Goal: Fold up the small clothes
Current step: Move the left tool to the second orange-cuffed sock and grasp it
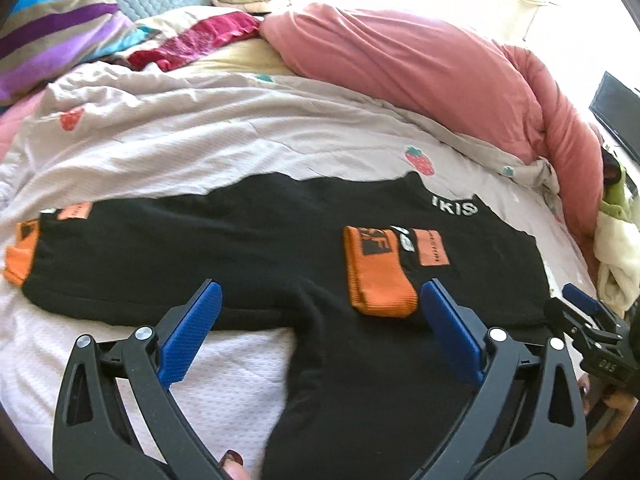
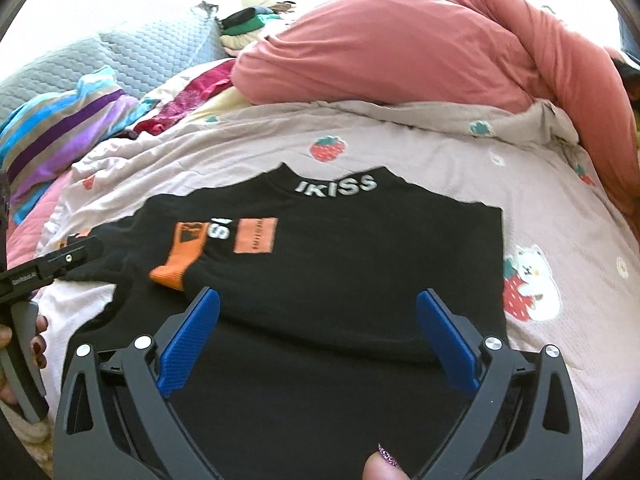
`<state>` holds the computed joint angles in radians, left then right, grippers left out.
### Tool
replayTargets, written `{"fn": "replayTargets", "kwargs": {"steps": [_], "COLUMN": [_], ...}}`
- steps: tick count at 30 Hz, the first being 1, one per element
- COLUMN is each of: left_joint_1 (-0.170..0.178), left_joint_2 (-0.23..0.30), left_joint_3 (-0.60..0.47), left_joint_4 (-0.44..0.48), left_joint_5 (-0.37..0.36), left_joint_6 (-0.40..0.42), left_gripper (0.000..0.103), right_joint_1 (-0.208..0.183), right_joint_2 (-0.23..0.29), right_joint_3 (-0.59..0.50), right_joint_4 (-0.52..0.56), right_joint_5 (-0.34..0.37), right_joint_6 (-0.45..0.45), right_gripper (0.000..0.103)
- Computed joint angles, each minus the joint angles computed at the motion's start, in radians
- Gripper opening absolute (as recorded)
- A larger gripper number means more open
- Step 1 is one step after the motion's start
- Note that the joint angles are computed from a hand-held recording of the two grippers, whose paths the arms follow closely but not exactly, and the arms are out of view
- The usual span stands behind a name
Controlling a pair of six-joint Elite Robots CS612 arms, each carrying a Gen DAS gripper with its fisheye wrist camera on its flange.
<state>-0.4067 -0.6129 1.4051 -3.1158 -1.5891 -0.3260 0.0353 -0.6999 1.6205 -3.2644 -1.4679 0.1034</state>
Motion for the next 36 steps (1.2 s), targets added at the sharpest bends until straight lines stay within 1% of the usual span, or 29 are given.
{"fn": "replayTargets", "kwargs": {"steps": [4, 8, 10, 15, 21, 28, 36], "left_joint_1": [0.005, 0.008, 0.013, 0.027, 0.038, 0.057, 0.079], "left_joint_2": [-0.008, -0.015, -0.018, -0.025, -0.035, -0.042, -0.049], "left_joint_3": [0.014, 0.024, 0.027, 0.039, 0.054, 0.067, 0.078], "left_joint_4": [-0.019, -0.023, -0.021, -0.033, -0.026, -0.03, -0.008], "left_joint_5": [0.046, 0.117, 0.136, 0.155, 0.23, 0.258, 0.282], "left_joint_6": [-0.006, -0.012, -0.028, -0.063, -0.1, -0.147, -0.206], "left_gripper": [0.093, 0.093, 0.093, 0.093, 0.093, 0.093, 0.093], "right_joint_1": [0.014, 0.028, 0.035, 0.053, 0.07, 0.093, 0.12], "right_joint_2": [0.002, 0.005, 0.007, 0.016, 0.022, 0.033, 0.05], "right_joint_3": [-0.015, -0.033, -0.044, -0.073, -0.098, -0.131, -0.176], "right_joint_4": [-0.005, -0.007, -0.008, -0.001, 0.002, 0.021, 0.049], "right_joint_5": [0.009, 0.023, 0.031, 0.045, 0.068, 0.091, 0.123], "right_joint_6": [-0.014, -0.026, -0.03, -0.044, -0.062, -0.094, -0.137], "right_gripper": [0.098, 0.098, 0.098, 0.098, 0.098, 0.098, 0.098]}}
